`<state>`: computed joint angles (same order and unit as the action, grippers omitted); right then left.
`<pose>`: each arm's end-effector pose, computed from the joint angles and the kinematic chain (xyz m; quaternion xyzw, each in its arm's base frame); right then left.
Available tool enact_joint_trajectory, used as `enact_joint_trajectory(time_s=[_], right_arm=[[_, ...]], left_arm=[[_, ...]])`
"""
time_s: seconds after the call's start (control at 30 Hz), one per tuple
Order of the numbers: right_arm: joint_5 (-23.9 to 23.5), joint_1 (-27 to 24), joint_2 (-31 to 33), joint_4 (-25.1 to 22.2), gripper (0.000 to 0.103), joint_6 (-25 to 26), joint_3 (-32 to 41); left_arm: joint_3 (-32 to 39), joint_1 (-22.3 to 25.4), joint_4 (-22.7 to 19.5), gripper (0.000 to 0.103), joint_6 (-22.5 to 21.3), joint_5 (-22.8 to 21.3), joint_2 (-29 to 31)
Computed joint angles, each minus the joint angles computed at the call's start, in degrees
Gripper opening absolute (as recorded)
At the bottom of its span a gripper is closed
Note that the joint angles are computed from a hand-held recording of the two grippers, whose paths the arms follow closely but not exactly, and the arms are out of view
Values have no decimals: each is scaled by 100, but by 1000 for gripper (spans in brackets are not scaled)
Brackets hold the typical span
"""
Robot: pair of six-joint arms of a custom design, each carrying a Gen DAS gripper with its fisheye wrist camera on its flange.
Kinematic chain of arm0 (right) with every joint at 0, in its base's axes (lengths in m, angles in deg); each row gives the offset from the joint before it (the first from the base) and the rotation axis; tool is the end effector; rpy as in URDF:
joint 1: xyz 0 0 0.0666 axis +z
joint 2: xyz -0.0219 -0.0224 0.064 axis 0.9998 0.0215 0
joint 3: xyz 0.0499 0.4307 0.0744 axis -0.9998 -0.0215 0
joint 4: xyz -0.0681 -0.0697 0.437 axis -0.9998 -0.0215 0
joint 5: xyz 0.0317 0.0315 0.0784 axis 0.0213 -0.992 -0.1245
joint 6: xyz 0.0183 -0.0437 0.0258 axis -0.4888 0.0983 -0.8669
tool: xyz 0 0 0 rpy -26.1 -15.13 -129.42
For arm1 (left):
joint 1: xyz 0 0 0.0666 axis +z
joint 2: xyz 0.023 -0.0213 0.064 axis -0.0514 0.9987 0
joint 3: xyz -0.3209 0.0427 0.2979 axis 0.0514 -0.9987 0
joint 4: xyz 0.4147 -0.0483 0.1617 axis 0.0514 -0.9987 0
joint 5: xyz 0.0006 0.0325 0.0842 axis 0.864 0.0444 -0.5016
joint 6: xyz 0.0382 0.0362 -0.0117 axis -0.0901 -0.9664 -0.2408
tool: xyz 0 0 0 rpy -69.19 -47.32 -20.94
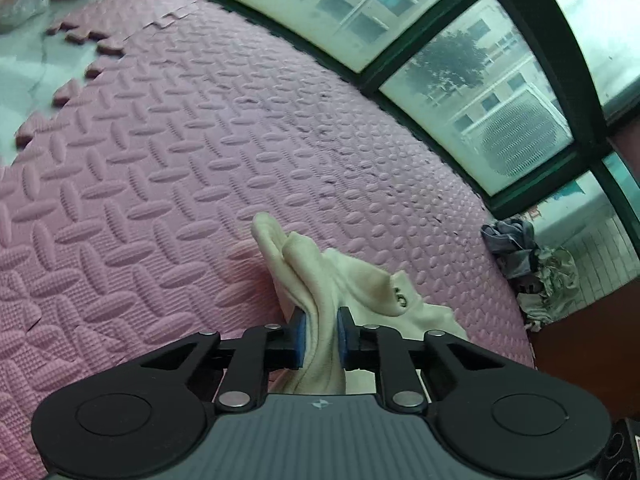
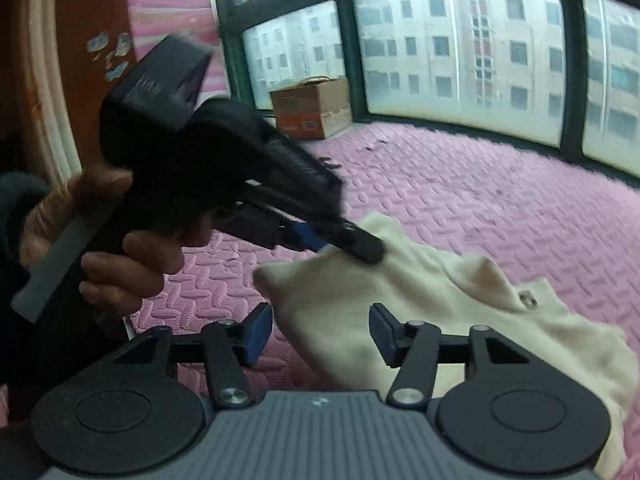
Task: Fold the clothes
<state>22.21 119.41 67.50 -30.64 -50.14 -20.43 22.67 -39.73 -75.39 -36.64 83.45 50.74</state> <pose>0.3887 0.2348 0.4395 -0.2306 0.8583 0.1871 0.4185 0.4521 -0.3461 0.4392 -0.0224 0.9161 -0.3126 0.2500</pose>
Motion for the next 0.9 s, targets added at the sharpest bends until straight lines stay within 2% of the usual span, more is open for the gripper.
enact_joint_trajectory(time_s=[0.13, 0.23, 0.27, 0.3, 0.33, 0.37, 0.43, 0.5, 0.53, 0.6, 0.63, 0.73, 0.8, 0.9], right_arm=[[365, 203, 134, 63, 68, 289, 67], [989, 392, 196, 212, 65, 606, 43], [1200, 450, 230, 266, 58, 710, 37], [1226, 464, 245, 302, 43, 723, 31], [1062, 435, 242, 319, 33, 639, 22], [899, 406, 238, 339, 27, 555, 13], [663, 337, 186, 437, 21, 278, -47], [401, 208, 122, 556, 19, -165, -118], [269, 127, 91, 604, 18, -398, -145], [45, -6, 49, 680, 17, -736, -186], [-31, -52, 37, 715, 17, -852, -194], [-193, -150, -12, 752, 17, -952, -224], [-188, -150, -2, 723, 17, -898, -213], [-185, -153, -17, 733, 17, -945, -238]], left_arm=[[102, 13, -117, 17, 147, 105, 62], [134, 20, -143, 17, 216, 170, 96], [147, 18, -171, 17, 218, 162, 105], [147, 25, -171, 17, 218, 176, 108], [144, 34, -164, 18, 218, 196, 111], [148, 48, -183, 18, 217, 209, 120], [132, 89, -194, 23, 245, 247, 128], [65, 145, -164, 35, 355, 286, 105], [25, 171, -137, 36, 392, 303, 86], [-77, 208, -33, 48, 474, 338, 28], [-111, 217, 0, 50, 514, 354, 8], [-233, 227, 172, 57, 639, 376, -74], [-329, 255, 400, 66, 829, 539, -115], [-438, 259, 730, 71, 1067, 660, -155]])
